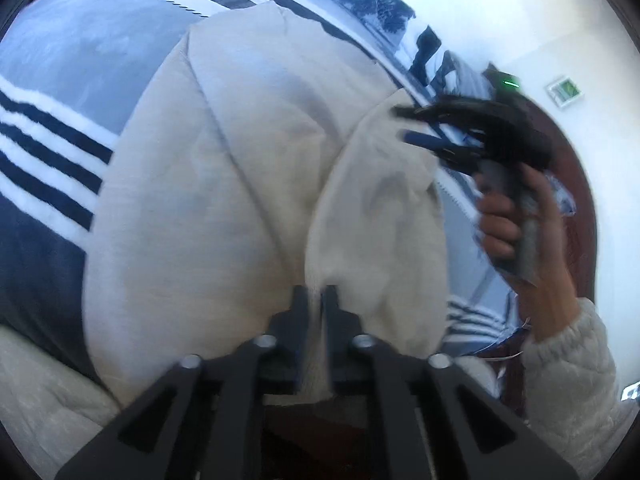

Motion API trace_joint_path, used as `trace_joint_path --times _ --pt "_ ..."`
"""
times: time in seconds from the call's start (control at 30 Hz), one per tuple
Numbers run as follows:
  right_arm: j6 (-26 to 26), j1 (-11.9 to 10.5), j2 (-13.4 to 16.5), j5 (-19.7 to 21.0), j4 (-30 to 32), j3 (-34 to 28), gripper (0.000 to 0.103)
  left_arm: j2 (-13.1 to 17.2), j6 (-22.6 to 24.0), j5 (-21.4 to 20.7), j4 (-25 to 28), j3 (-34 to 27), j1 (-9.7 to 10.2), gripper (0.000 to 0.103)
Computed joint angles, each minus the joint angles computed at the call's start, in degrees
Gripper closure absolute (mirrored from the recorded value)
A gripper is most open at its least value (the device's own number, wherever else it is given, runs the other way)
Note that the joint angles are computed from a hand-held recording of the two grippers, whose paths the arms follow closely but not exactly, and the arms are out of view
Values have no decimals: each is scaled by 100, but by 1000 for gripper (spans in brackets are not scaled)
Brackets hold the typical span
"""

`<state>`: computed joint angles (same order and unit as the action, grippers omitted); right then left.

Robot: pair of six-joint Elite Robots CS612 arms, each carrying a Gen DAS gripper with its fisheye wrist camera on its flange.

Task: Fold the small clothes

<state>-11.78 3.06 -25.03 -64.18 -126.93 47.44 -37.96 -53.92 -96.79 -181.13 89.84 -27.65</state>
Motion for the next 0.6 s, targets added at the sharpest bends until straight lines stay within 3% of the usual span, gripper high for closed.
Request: trace_joint_path --times 0.03,0.07,0.1,0.17,0.23,0.33,0.37,0.4,0.47,0.53,0.6 --pt "173 -61 -123 238 -316 291 43 35 0 93 -30 -33 8 75" --pt "284 -120 -258 369 -678 596 37 45 27 170 -175 -5 -5 64" --pt "369 -156 -385 404 -1036 871 35 37 87 209 -194 1 -15 58" --pt "582 -316 -716 404 -1838 1573 35 64 180 289 -65 -71 -49 58" --pt "1022 -521 -943 694 -2443 2165 35 121 254 358 186 -167 -70 58" --pt "1595 -755 -1103 1094 -2820 2839 35 174 444 633 767 -338 -128 58" --pt "1565 -793 -1131 1144 -2861 2998 35 206 484 476 830 -380 -119 72" --pt "1496 -818 -1166 1092 -2933 3132 35 217 511 351 803 -380 -111 96" --pt "1385 -803 -1223 746 -3303 3463 35 141 470 412 687 -263 -146 100" --pt "1228 -803 -1255 547 -3639 3704 39 49 270 272 -19 -19 -141 100" --pt "1151 -814 -1276 474 -3737 3792 40 -66 133 287 -235 151 -156 100"
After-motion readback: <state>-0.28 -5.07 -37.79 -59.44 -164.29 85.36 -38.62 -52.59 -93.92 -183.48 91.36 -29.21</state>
